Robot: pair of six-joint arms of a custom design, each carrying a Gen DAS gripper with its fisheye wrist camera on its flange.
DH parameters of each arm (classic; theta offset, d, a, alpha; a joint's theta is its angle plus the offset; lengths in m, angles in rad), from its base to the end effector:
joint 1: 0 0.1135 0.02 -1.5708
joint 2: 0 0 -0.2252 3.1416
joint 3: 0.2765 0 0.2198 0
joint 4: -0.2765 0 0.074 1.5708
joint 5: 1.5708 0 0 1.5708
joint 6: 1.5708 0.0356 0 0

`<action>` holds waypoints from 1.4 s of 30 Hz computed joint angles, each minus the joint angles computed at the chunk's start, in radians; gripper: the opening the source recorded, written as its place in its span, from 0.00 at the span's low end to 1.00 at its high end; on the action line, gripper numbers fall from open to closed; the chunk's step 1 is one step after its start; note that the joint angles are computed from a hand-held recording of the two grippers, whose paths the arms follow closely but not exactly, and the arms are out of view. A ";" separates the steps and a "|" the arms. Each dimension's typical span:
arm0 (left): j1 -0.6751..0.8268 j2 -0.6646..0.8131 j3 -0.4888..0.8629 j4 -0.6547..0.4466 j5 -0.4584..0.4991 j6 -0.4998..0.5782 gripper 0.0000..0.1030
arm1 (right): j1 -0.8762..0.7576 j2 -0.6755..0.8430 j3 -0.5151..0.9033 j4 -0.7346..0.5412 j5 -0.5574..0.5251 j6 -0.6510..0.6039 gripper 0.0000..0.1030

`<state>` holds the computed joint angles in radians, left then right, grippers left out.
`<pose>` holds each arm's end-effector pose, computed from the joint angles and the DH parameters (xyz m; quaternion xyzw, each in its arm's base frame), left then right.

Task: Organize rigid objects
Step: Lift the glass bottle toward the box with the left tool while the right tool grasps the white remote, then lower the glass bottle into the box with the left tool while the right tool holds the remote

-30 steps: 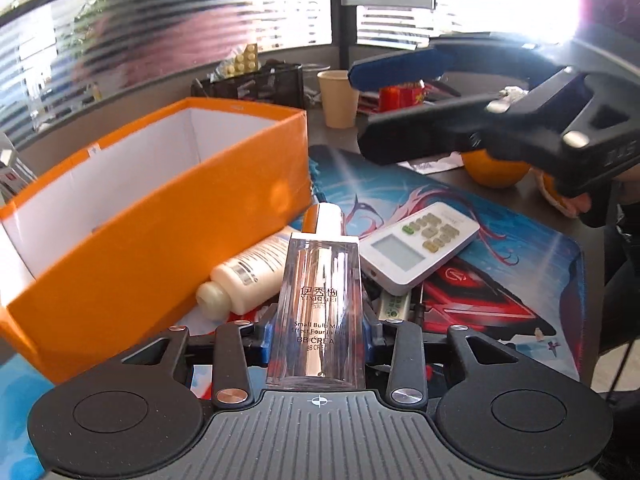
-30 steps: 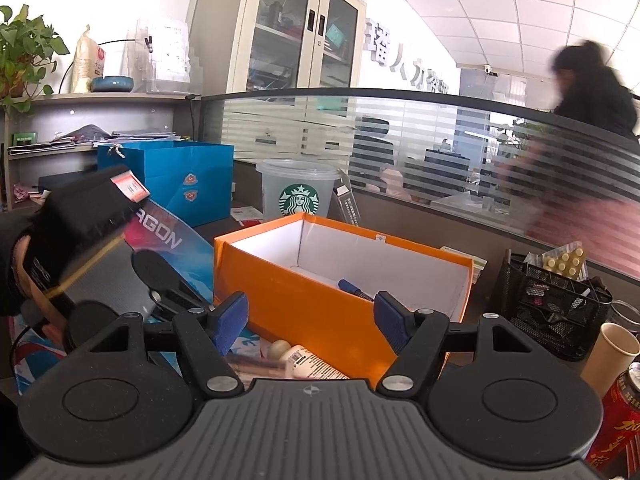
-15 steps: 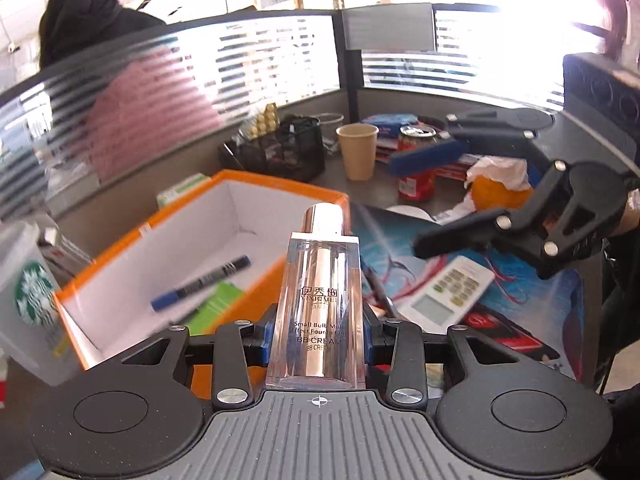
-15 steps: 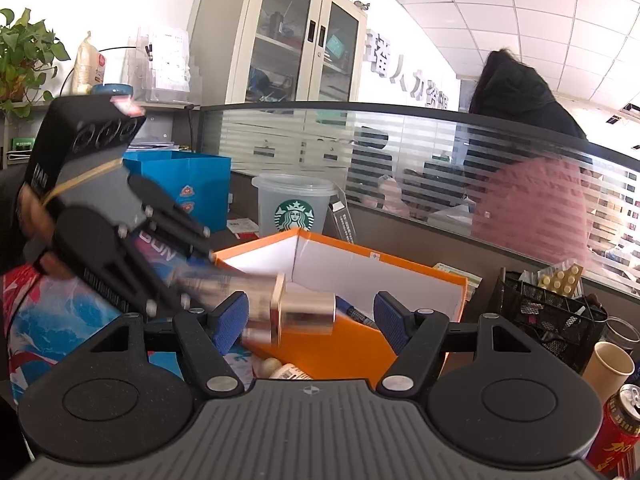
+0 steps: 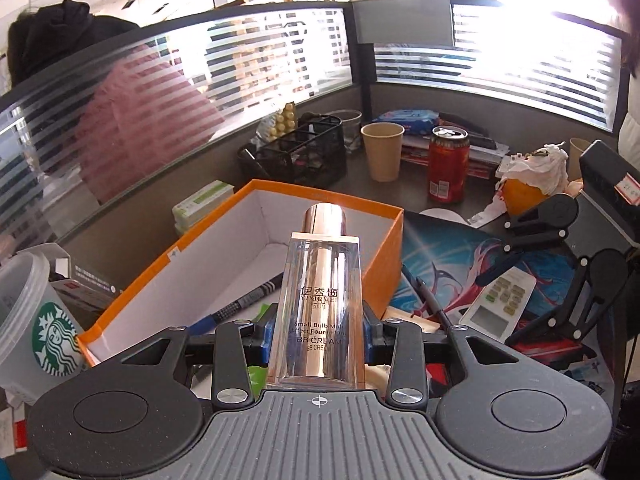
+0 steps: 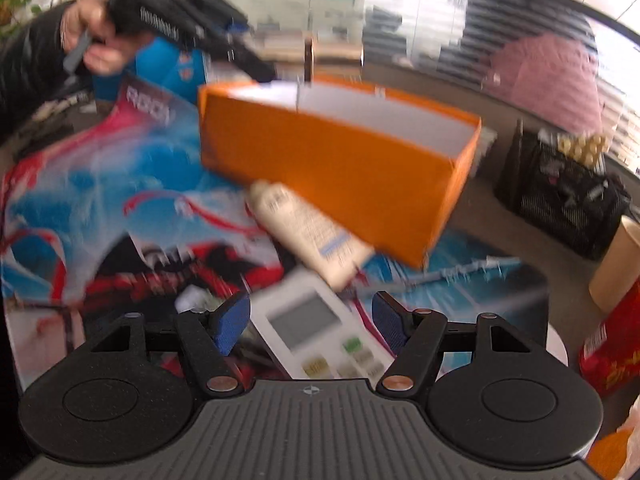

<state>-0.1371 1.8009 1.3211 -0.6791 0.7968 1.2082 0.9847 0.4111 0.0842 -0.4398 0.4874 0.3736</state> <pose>0.3197 -0.0698 0.1978 0.6242 0.6562 -0.2304 0.3559 0.0742 0.0816 0.1193 -0.1786 0.8801 0.0657 0.4350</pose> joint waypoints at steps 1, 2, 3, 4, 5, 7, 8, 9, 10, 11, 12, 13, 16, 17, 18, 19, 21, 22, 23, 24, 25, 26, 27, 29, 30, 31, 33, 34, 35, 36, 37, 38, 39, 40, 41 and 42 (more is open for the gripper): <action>-0.002 0.012 0.014 -0.005 -0.001 -0.003 0.35 | -0.028 -0.023 -0.004 -0.011 -0.028 -0.017 0.64; -0.002 0.028 0.036 -0.018 -0.001 -0.003 0.35 | -0.054 -0.019 0.001 -0.022 -0.060 -0.030 0.64; 0.002 0.042 0.055 -0.034 0.000 -0.001 0.35 | -0.082 -0.009 0.006 -0.028 -0.104 -0.048 0.65; 0.001 0.055 0.072 -0.041 -0.002 -0.004 0.35 | -0.082 0.002 0.012 -0.023 -0.112 -0.067 0.66; 0.001 0.066 0.087 -0.047 -0.004 -0.001 0.35 | -0.102 -0.023 0.009 -0.034 -0.145 -0.091 0.68; -0.001 0.088 0.120 -0.065 -0.007 -0.002 0.35 | -0.162 -0.059 0.015 -0.064 -0.210 -0.133 0.69; -0.003 0.100 0.139 -0.074 -0.009 -0.004 0.35 | -0.175 -0.045 0.018 -0.059 -0.221 -0.152 0.69; -0.005 0.110 0.153 -0.080 -0.010 -0.007 0.35 | -0.193 -0.026 0.023 -0.048 -0.235 -0.176 0.69; -0.005 0.118 0.166 -0.086 -0.012 -0.008 0.35 | -0.216 0.004 0.028 -0.030 -0.251 -0.203 0.69; -0.007 0.126 0.179 -0.092 -0.014 -0.012 0.35 | -0.252 0.050 0.036 -0.007 -0.280 -0.236 0.68; -0.009 0.132 0.187 -0.094 -0.016 -0.017 0.35 | -0.293 0.110 0.046 0.017 -0.314 -0.270 0.69; -0.012 0.138 0.195 -0.095 -0.018 -0.021 0.35 | -0.323 0.146 0.050 0.040 -0.340 -0.297 0.69; -0.019 0.157 0.219 -0.102 -0.023 -0.032 0.35 | -0.418 0.203 0.060 0.088 -0.440 -0.356 0.68; -0.018 0.162 0.225 -0.105 -0.024 -0.031 0.35 | -0.435 0.204 0.056 0.098 -0.459 -0.360 0.65; -0.018 0.166 0.229 -0.104 -0.025 -0.033 0.35 | -0.435 0.194 0.044 0.109 -0.456 -0.356 0.64; -0.020 0.176 0.241 -0.107 -0.025 -0.038 0.35 | -0.420 0.182 0.034 0.117 -0.439 -0.347 0.63; -0.022 0.196 0.265 -0.112 -0.027 -0.050 0.35 | -0.364 0.143 0.011 0.117 -0.375 -0.311 0.60; -0.022 0.204 0.272 -0.108 -0.031 -0.055 0.35 | -0.335 0.130 0.007 0.114 -0.344 -0.292 0.59; -0.024 0.214 0.282 -0.105 -0.035 -0.061 0.35 | -0.297 0.122 0.004 0.109 -0.306 -0.270 0.56; -0.026 0.227 0.298 -0.109 -0.039 -0.064 0.35 | -0.251 0.108 0.006 0.094 -0.265 -0.247 0.55; -0.028 0.243 0.319 -0.117 -0.043 -0.066 0.35 | -0.220 0.097 0.012 0.083 -0.241 -0.233 0.54; -0.031 0.256 0.332 -0.118 -0.048 -0.070 0.35 | -0.196 0.069 0.019 0.065 -0.226 -0.225 0.53; -0.034 0.271 0.349 -0.123 -0.051 -0.074 0.35 | -0.180 0.034 0.027 0.046 -0.218 -0.221 0.52; -0.039 0.299 0.382 -0.130 -0.056 -0.088 0.35 | -0.169 -0.013 0.041 0.031 -0.209 -0.227 0.51; -0.041 0.313 0.400 -0.134 -0.057 -0.096 0.35 | -0.169 -0.035 0.049 0.027 -0.207 -0.232 0.51; -0.043 0.326 0.416 -0.138 -0.059 -0.101 0.35 | -0.177 -0.059 0.055 0.027 -0.216 -0.241 0.50; -0.047 0.348 0.441 -0.143 -0.067 -0.108 0.35 | -0.203 -0.096 0.063 0.041 -0.241 -0.260 0.50; -0.050 0.359 0.454 -0.147 -0.072 -0.107 0.35 | -0.219 -0.102 0.067 0.059 -0.258 -0.274 0.50; -0.052 0.370 0.467 -0.154 -0.077 -0.105 0.35 | -0.241 -0.100 0.072 0.083 -0.279 -0.290 0.50; -0.053 0.380 0.481 -0.163 -0.082 -0.103 0.35 | -0.263 -0.089 0.078 0.113 -0.301 -0.307 0.50; -0.058 0.391 0.492 -0.167 -0.090 -0.106 0.35 | -0.289 -0.068 0.085 0.148 -0.328 -0.326 0.50; -0.063 0.401 0.502 -0.170 -0.100 -0.106 0.35 | -0.311 -0.044 0.091 0.185 -0.351 -0.343 0.50; -0.066 0.406 0.501 -0.166 -0.109 -0.105 0.35 | -0.333 -0.015 0.099 0.222 -0.375 -0.356 0.50; -0.069 0.413 0.505 -0.163 -0.116 -0.105 0.35 | -0.352 0.012 0.108 0.254 -0.400 -0.369 0.50; -0.072 0.424 0.515 -0.167 -0.122 -0.104 0.35 | -0.374 0.042 0.117 0.288 -0.425 -0.381 0.50; -0.073 0.434 0.526 -0.171 -0.126 -0.103 0.35 | -0.395 0.075 0.127 0.321 -0.451 -0.392 0.50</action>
<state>-0.2106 2.2345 1.8467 -0.8503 0.6706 1.1052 0.5892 0.4859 0.2113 -0.1184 0.0366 -0.0188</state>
